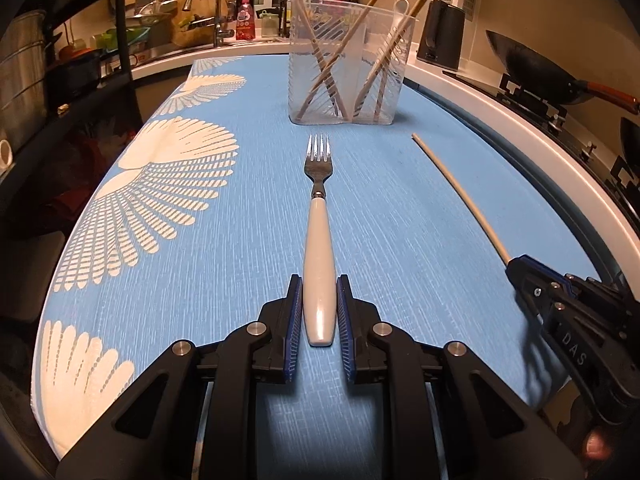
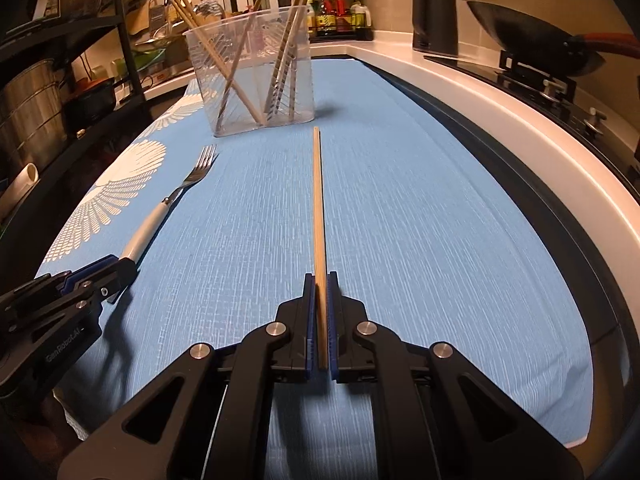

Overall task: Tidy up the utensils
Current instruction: 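Close left gripper on the fork handle while right gripper closes on the chopstick, then lift the fork and chopstick and carry both over the clear container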

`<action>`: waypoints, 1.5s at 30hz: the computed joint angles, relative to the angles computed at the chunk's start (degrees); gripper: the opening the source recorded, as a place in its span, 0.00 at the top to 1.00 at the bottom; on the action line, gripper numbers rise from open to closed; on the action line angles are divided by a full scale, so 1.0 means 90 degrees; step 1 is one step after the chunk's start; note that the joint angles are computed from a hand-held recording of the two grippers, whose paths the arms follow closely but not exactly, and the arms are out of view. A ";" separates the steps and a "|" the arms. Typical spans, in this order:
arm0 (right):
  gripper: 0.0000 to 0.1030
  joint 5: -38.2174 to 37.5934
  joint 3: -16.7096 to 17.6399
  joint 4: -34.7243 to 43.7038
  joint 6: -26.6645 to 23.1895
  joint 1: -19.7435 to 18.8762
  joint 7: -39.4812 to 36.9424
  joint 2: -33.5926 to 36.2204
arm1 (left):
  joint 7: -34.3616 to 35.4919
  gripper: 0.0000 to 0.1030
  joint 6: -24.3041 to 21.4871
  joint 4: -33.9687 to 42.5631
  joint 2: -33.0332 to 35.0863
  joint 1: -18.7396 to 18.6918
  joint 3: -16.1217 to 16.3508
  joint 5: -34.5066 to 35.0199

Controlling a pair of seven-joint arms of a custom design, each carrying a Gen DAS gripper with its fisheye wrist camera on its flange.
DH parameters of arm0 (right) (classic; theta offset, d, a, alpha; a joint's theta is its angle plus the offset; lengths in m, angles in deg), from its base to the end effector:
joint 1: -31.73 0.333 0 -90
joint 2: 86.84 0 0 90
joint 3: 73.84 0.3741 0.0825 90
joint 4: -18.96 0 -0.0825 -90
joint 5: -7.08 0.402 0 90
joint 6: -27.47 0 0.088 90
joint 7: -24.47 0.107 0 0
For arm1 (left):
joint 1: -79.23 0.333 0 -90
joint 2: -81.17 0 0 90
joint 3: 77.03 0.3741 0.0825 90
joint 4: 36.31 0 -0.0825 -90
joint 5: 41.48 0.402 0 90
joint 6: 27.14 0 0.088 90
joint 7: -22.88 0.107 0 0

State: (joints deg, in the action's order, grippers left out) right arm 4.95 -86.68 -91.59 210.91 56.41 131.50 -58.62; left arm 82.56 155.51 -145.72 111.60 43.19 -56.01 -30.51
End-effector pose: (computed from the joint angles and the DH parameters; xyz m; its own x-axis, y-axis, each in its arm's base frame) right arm 0.6931 0.1716 0.3683 0.0513 -0.9953 -0.0817 -0.7045 0.0219 -0.7093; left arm 0.6775 -0.2399 0.3575 -0.0754 -0.9952 0.0628 -0.7062 0.0089 -0.7079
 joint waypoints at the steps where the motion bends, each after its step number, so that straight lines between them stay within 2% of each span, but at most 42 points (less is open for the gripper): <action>1: 0.94 -0.0010 -0.0057 -0.0025 0.0035 0.0054 0.0003 0.0000 | -0.0014 0.83 0.0018 0.0005 0.0011 -0.0036 0.0046 -0.0002; 3: 0.94 -0.0003 0.0137 0.0012 0.0006 -0.0122 -0.0073 -0.0001 | 0.0001 0.82 0.0020 0.0021 0.0008 0.0037 -0.0037 -0.0042; 5: 0.94 0.0005 0.0412 0.0083 -0.0060 -0.0380 -0.0180 0.0006 | -0.0020 0.82 -0.0007 0.0062 0.0042 -0.0020 0.0027 -0.0055; 11: 0.93 -0.0018 0.0591 0.0172 -0.0108 -0.0547 -0.0333 0.0044 | -0.0152 0.82 -0.0080 0.0198 0.0154 -0.0155 0.0173 -0.0020; 26: 0.94 0.0068 0.0491 0.0155 0.0064 -0.0438 -0.0463 0.0091 | -0.0341 0.82 -0.0085 0.0249 0.0209 -0.0234 0.0277 0.0126; 38: 0.94 0.0074 0.0465 0.0157 -0.0040 -0.0421 -0.0566 0.0051 | -0.0364 0.82 -0.0062 0.0235 0.0190 -0.0211 0.0262 0.0188; 42: 0.94 0.0010 0.0207 0.0005 0.0139 -0.0202 -0.0569 -0.0112 | -0.0420 0.83 0.0193 0.0096 0.0138 -0.0559 0.0674 0.0134; 45: 0.94 0.0010 -0.0065 -0.0136 0.0367 0.0053 -0.0636 -0.0267 | -0.0348 0.83 0.0583 -0.0090 0.0173 -0.1234 0.1445 -0.0103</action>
State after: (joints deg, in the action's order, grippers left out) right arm 5.04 -87.27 -92.81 214.21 56.89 125.78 -61.02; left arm 79.43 160.76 -146.53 113.16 32.08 -43.01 -31.43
